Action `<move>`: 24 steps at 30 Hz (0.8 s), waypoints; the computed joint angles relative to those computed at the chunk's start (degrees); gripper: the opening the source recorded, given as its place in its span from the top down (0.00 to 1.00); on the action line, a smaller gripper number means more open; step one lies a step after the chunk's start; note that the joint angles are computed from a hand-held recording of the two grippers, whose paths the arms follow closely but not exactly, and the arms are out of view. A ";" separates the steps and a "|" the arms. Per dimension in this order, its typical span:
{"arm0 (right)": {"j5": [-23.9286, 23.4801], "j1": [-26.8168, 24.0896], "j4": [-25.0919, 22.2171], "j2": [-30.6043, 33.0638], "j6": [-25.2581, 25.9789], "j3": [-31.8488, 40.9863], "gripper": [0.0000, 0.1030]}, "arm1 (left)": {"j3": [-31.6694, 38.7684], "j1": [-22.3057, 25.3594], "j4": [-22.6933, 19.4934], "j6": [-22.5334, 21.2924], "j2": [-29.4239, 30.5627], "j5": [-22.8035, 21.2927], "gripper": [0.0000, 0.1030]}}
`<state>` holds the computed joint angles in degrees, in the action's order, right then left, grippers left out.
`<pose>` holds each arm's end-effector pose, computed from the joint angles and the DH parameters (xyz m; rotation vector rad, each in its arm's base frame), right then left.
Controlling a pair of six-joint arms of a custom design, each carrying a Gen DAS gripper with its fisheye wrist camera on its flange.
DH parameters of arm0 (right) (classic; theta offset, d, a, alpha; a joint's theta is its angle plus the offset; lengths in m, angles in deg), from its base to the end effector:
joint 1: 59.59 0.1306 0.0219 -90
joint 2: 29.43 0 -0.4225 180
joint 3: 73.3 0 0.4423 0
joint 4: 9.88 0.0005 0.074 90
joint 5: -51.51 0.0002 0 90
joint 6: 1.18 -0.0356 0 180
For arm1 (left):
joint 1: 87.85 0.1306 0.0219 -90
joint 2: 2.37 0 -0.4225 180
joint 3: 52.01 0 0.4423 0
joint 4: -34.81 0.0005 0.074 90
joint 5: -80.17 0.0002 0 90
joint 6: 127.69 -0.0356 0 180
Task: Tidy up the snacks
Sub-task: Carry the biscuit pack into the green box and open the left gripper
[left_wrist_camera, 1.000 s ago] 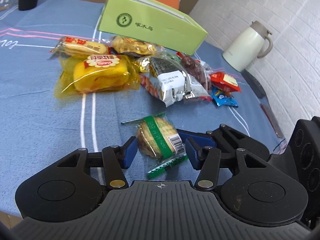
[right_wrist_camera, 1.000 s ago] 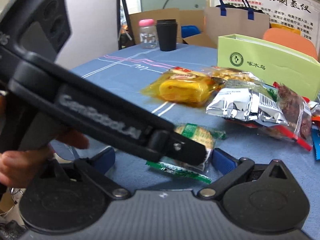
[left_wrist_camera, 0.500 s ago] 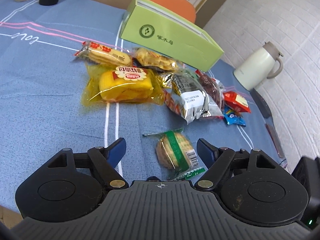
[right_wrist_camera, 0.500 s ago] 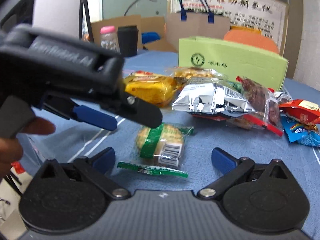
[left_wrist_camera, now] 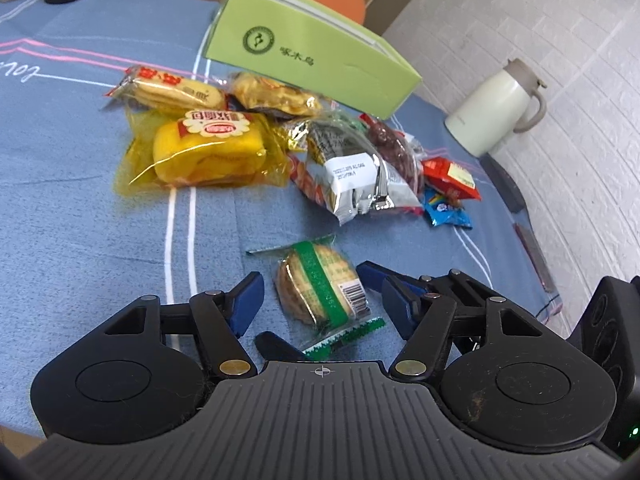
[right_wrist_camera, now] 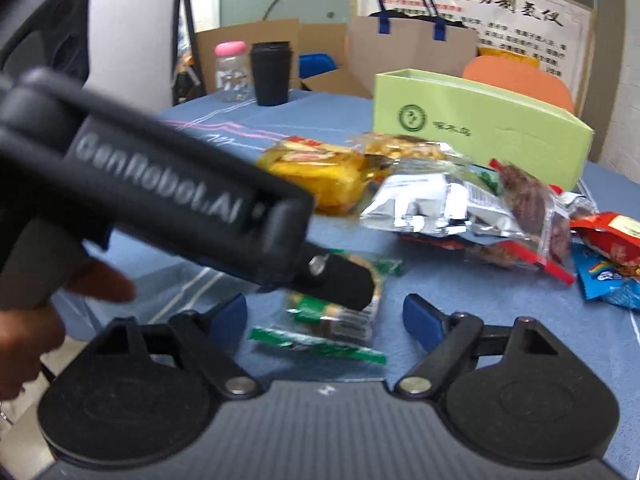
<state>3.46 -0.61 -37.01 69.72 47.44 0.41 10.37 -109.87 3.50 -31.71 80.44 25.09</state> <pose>0.3040 0.4583 0.2778 -0.0538 2.2021 0.0321 0.4068 -0.1870 0.3142 0.6123 2.4115 -0.9624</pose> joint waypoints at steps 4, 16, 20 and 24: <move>-0.56 0.00 0.59 -0.21 0.23 0.12 0.25 | 0.40 -1.39 -0.76 -0.39 0.18 -2.42 0.89; -0.93 -4.49 11.49 -3.21 15.53 1.54 0.35 | 4.84 0.74 5.52 6.12 -1.40 -4.80 1.00; -2.30 -8.79 14.04 -3.49 21.43 2.94 0.31 | 11.10 -0.34 7.64 8.27 3.74 -5.26 1.00; -4.45 -14.59 14.84 -2.99 27.38 5.86 0.27 | 21.19 -1.74 7.72 9.29 11.42 -5.40 1.00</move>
<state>-0.99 -15.20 -22.17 66.73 74.82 6.27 31.57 -111.61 11.22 -22.42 91.86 19.69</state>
